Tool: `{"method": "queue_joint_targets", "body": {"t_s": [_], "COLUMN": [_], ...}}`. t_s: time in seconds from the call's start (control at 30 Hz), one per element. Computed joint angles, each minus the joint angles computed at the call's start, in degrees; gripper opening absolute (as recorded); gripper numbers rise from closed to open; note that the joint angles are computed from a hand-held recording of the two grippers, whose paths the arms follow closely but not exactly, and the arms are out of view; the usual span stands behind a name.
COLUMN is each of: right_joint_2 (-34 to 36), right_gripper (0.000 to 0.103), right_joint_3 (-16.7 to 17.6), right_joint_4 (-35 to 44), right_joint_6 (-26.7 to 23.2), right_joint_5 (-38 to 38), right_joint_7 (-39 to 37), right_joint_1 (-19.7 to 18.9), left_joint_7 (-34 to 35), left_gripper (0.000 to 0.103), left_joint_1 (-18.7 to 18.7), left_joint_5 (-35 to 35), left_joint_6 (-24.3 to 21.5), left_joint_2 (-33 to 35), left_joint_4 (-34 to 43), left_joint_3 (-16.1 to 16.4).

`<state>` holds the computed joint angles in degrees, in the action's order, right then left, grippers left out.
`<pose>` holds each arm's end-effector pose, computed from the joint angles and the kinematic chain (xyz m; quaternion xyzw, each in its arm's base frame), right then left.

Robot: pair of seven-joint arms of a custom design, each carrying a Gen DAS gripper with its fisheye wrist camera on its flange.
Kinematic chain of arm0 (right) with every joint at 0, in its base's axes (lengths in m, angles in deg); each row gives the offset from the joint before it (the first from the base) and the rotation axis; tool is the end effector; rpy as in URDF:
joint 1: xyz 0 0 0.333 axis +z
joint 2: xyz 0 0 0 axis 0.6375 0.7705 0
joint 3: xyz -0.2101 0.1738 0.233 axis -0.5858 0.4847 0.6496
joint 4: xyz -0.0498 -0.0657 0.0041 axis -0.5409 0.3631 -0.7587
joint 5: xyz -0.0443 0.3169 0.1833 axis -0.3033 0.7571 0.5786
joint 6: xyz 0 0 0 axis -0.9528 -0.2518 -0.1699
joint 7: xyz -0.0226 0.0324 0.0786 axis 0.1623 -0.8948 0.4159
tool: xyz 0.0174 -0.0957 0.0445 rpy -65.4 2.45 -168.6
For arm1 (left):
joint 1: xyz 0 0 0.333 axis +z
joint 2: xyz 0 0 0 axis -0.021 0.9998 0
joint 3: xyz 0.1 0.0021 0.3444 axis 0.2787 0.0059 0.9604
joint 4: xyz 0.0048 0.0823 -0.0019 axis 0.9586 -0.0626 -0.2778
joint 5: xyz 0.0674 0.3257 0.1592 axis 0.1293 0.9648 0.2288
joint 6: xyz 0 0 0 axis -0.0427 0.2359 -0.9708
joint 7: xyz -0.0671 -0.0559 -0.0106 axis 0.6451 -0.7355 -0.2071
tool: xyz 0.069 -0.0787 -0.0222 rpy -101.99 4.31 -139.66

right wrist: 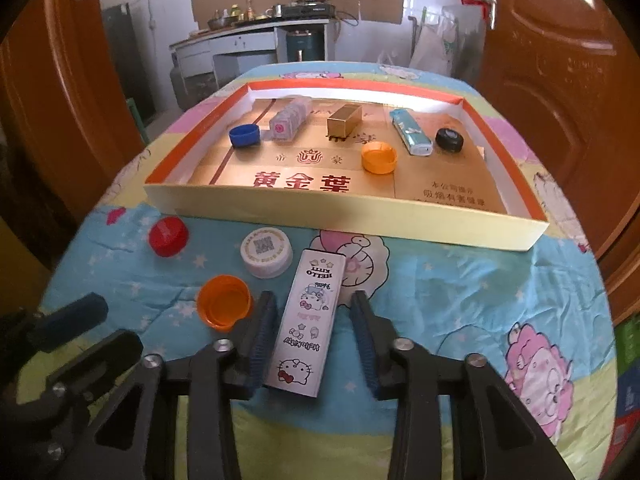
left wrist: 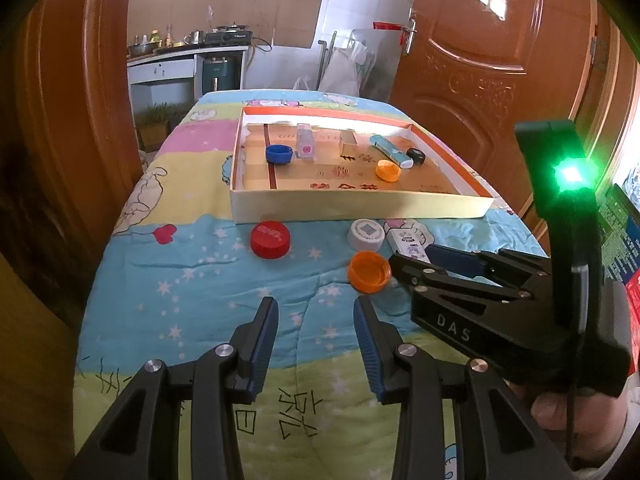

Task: Organize rigid objects
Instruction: 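Grasp the white Hello Kitty box with the right gripper while the left gripper grasps an orange cap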

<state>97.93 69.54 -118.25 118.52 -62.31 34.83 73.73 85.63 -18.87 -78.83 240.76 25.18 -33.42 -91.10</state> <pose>0.6838 0.2779 0.2486 -0.7017 0.6305 -0.2188 0.2495 0.6381 -0.2611 0.2639 -0.5828 0.7222 -0.3365 0.1596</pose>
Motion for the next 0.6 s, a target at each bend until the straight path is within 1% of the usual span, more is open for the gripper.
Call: {"method": "queue_joint_targets", "body": {"t_s": [0.1,0.2,0.23,0.3,0.33,0.47,0.57,0.6], "right_joint_2": [-0.18,-1.22,-1.64,-2.10,-2.57,-4.06,-4.92,-5.15], "right_gripper": [0.027,0.026,0.026,0.026,0.026,0.026,0.026,0.026], "right_joint_3": [-0.69,0.56,0.32,-1.58,-1.48,-1.13,-0.68,-0.62], "right_joint_4": [-0.68,-2.35,-3.08,-4.39,-5.25,-8.14,-9.85,-10.30], "right_joint_6": [0.54,1.71,1.95,2.16,2.65,4.36,5.56,5.88], "right_joint_5": [-0.18,0.10,0.39,1.03,1.32,2.86,4.12,4.51], "right_joint_7": [-0.17,-1.09,-1.12,-0.57,-0.60,-1.05,-1.80,-2.13], "right_joint_1": [0.56,-0.63,-0.51,0.95,0.71,-0.13,-0.90,-1.07], "left_joint_7": [0.24,0.89,1.12,1.69,2.03,2.68,2.17,2.09], "left_gripper": [0.039,0.039,0.039,0.039,0.039,0.039,0.039,0.039], "left_joint_1": [1.09,2.81,3.35,3.91,3.93,2.10,-0.42,-0.74], "left_joint_5": [0.87,2.38,2.87,3.78,4.18,4.61,4.30,4.29], "left_joint_6": [-0.93,-1.80,-2.32,-3.81,-4.56,-7.49,-9.04,-9.69], "left_joint_2": [0.57,1.30,1.65,2.58,3.12,5.17,6.57,7.03], "left_joint_4": [1.00,2.24,2.88,4.67,5.71,9.82,12.58,13.46], "left_joint_3": [-1.39,-3.75,-4.57,-5.86,-6.29,-5.37,-2.87,-2.57]}}
